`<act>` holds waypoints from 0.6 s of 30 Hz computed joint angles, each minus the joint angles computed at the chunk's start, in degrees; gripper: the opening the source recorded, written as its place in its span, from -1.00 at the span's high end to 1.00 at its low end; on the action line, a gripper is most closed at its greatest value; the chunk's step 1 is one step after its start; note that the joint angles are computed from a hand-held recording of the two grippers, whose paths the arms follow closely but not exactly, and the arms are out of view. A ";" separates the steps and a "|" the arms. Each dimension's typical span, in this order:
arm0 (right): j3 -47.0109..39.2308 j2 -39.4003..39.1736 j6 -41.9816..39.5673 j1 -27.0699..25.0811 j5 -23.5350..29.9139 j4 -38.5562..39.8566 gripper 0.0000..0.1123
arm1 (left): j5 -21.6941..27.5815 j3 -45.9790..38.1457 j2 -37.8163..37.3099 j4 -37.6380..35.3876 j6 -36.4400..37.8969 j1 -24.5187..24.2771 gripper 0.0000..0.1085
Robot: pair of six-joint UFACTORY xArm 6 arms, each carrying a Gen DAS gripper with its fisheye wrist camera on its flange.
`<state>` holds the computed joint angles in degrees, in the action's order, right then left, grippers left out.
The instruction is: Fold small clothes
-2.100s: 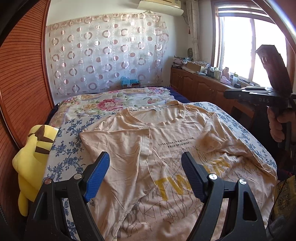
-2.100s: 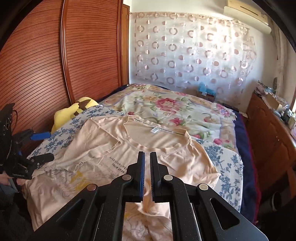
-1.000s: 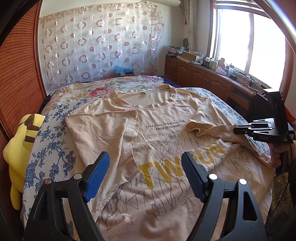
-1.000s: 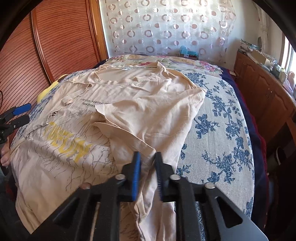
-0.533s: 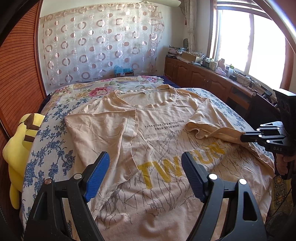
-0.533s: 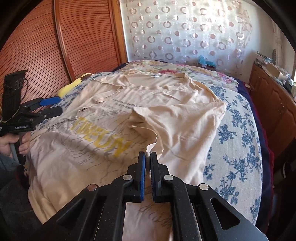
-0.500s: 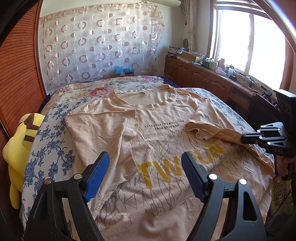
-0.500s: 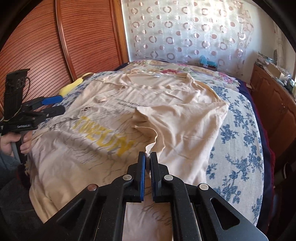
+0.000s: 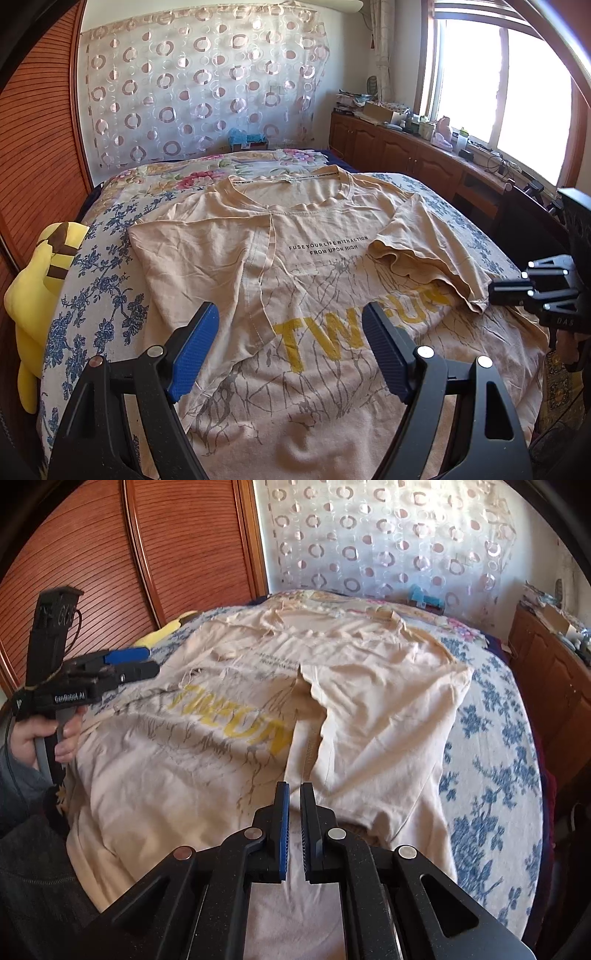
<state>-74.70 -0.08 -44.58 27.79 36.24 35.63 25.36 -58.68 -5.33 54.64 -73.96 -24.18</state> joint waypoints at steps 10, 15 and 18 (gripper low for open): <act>-15.42 14.01 7.00 2.57 -0.49 -6.02 0.34 | 0.48 0.17 0.16 0.21 -0.83 -0.55 -0.48; -25.14 21.35 12.10 3.85 3.94 -11.57 0.45 | -0.21 0.86 -0.06 0.00 -1.47 0.30 -0.48; -28.40 23.42 10.69 4.24 7.79 -8.94 0.52 | -0.30 1.44 -0.34 -0.17 -2.04 0.67 -0.48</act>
<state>-103.10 23.34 -33.89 32.03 44.03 26.69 25.05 -57.24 -5.67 54.47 -76.00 -23.51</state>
